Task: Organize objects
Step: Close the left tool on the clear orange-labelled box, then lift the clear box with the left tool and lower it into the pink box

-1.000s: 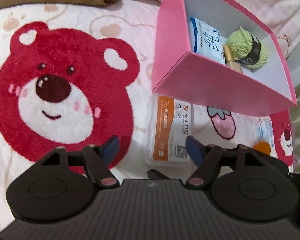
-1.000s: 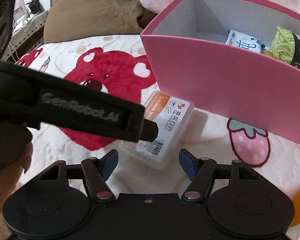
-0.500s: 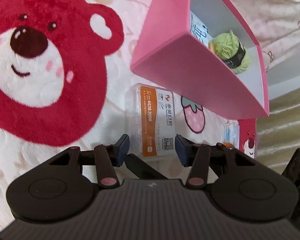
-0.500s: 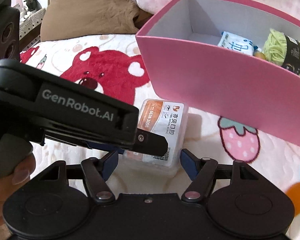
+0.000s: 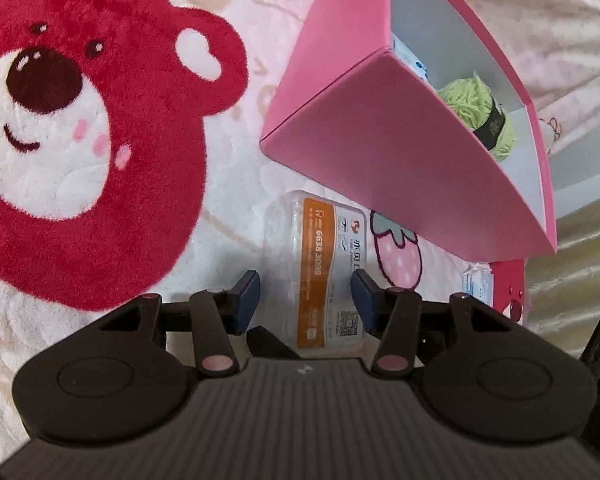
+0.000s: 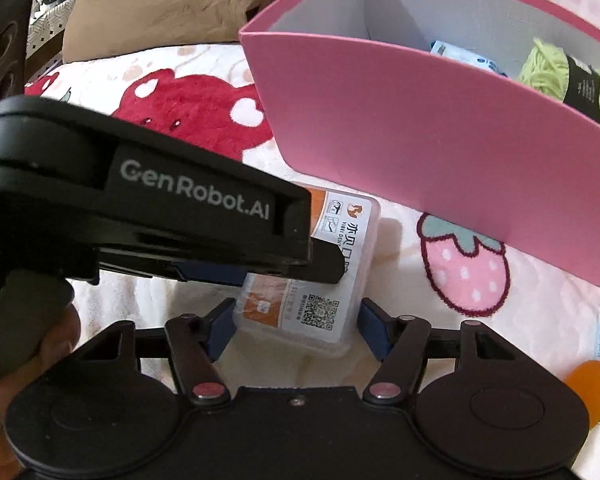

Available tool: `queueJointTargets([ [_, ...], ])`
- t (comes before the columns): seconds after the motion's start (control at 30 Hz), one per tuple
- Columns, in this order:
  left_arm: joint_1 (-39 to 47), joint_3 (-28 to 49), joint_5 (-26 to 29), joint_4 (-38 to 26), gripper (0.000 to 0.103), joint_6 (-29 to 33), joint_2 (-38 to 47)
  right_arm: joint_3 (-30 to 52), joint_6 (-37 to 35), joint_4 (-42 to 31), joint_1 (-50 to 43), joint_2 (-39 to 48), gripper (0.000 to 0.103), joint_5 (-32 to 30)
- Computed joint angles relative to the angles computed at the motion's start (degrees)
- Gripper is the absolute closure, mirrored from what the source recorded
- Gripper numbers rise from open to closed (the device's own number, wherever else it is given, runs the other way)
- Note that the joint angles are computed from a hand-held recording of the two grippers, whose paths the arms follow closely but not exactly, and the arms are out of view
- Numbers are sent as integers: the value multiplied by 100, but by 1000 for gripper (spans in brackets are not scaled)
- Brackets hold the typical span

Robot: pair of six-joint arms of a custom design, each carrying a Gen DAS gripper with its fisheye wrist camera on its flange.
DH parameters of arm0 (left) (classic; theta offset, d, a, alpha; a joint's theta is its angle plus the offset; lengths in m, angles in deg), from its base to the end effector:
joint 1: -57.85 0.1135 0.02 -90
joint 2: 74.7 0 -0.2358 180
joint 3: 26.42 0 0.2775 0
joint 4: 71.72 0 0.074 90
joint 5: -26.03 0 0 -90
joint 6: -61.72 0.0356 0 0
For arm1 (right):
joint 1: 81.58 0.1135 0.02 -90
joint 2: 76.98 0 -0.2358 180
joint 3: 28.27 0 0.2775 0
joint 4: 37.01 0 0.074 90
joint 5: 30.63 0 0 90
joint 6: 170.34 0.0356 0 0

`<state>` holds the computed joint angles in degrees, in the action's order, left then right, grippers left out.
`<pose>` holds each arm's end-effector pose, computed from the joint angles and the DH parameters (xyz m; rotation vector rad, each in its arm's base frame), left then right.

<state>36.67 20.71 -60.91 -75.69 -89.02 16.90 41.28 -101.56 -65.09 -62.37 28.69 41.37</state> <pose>0.2765 -0.1092 0.0728 -0.8362 2.4014 -0.6838 0.3314 0.1271 0.0798 -1.0091 2.4612 0.4103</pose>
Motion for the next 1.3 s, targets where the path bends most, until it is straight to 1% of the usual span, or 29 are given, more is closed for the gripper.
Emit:
queueJointTargets([
  [0.13, -155, -77, -104, -132, 58, 74, -237, 55, 90, -155, -82, -64, 34, -82],
  [0.23, -332, -118, -234, -336, 58, 120, -507, -201, 85, -181, -152, -375, 34, -163],
  [0.33, -616, -195, -528, -539, 58, 108, -882, -496, 60, -225, -180, -836, 34, -213],
  [0.47, -1124, -418, -1078, -601, 58, -276, -1342, -672, -151, -371, -358, -1220, 34, -342],
  [0.5, -1278, -392, -1228, -703, 58, -324, -1400, -654, -163, -418, -440, -1221, 34, -396],
  [0.6, -1710, -129, -1643, -1012, 58, -327, -1354, -987, -292, -547, -597, -1732, 35, -424],
  [0.73, -2013, 116, -1826, -1405, 58, -214, -1569, -1200, -393, -820, -918, -2334, 35, -595],
  [0.87, -2179, 617, -1788, -1924, 58, -58, -1638, -1188, -490, -1259, -1320, -2841, 35, -857],
  [0.93, -2302, 847, -1892, -2027, 58, 46, -1610, -1139, -544, -1480, -1529, -3118, 35, -924],
  [1.07, -2348, 1471, -1933, -2319, 58, 332, -1533, -723, -705, -1850, -1889, -3310, 35, -1111],
  [1.2, -2177, 2390, -1802, -2698, 58, 764, -1155, -66, -782, -2077, -2116, -3148, 35, -1218],
  [1.3, -1929, 3038, -1607, -2875, 58, 978, -733, 680, -778, -2263, -2218, -2628, 35, -1264],
])
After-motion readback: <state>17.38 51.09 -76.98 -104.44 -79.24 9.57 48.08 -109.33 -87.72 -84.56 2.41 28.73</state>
